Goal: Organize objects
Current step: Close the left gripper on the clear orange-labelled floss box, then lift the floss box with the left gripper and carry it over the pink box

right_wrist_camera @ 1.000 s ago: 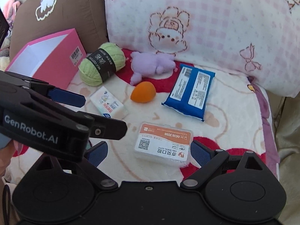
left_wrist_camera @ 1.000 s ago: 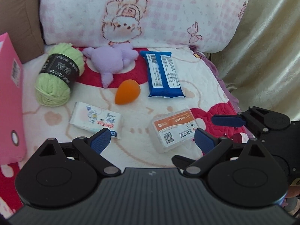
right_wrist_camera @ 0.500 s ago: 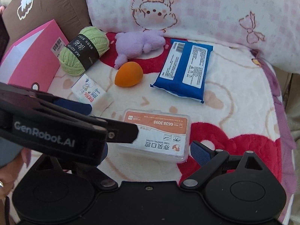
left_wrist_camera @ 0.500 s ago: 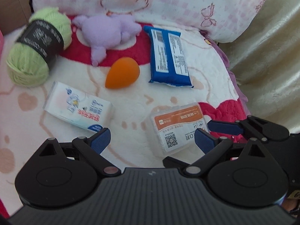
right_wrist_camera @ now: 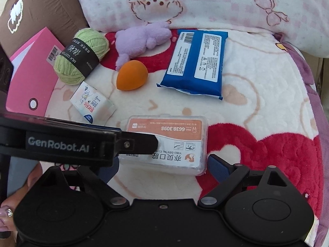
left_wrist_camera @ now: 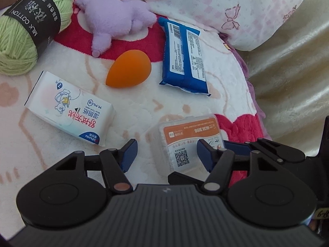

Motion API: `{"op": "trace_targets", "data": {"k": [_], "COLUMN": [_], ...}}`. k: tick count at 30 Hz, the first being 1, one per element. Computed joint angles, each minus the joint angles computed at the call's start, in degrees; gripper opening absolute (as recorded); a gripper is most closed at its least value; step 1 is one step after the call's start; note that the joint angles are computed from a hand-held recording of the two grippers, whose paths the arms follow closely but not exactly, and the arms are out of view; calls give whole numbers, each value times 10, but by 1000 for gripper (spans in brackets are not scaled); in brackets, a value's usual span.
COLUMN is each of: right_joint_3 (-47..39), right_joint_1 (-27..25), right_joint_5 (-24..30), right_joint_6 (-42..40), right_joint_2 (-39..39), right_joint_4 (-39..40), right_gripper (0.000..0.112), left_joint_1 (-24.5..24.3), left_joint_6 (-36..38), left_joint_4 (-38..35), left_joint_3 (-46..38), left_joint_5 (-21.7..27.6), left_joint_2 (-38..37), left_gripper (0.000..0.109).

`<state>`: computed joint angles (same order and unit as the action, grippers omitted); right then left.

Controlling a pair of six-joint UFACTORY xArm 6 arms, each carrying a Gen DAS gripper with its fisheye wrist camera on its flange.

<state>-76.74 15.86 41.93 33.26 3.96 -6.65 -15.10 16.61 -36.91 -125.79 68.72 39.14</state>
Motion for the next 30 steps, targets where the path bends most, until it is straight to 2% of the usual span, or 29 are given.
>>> {"op": "trace_targets", "data": {"k": [4,7,16,22,28,30], "right_joint_3": [-3,-5,-2,-6,-10,-11], "right_joint_1": [2,2,3,15,23,26], "right_joint_5": [1,4,3,7,9,10], "right_joint_6": [-3,-6,1,18,5,-7], "right_joint_2": [4,5,4,-4,-2,-1], "right_joint_4": [-6,-4,-14,-56,-72,-71], "right_gripper": [92,91,91,79,79,84], "left_joint_1": [1,7,4,16,19,21], "left_joint_6": [-5,12,40,37,45,49], "left_joint_4": [-12,-44,-70,-84,-81,-87], "left_joint_3": [-3,-7,72,95,134,141], "left_joint_5": [-2,13,-35,-32,-44,-44], "left_joint_2": [7,13,-28,-47,-74,-79], "left_gripper": [62,52,52,52,52,49]}}
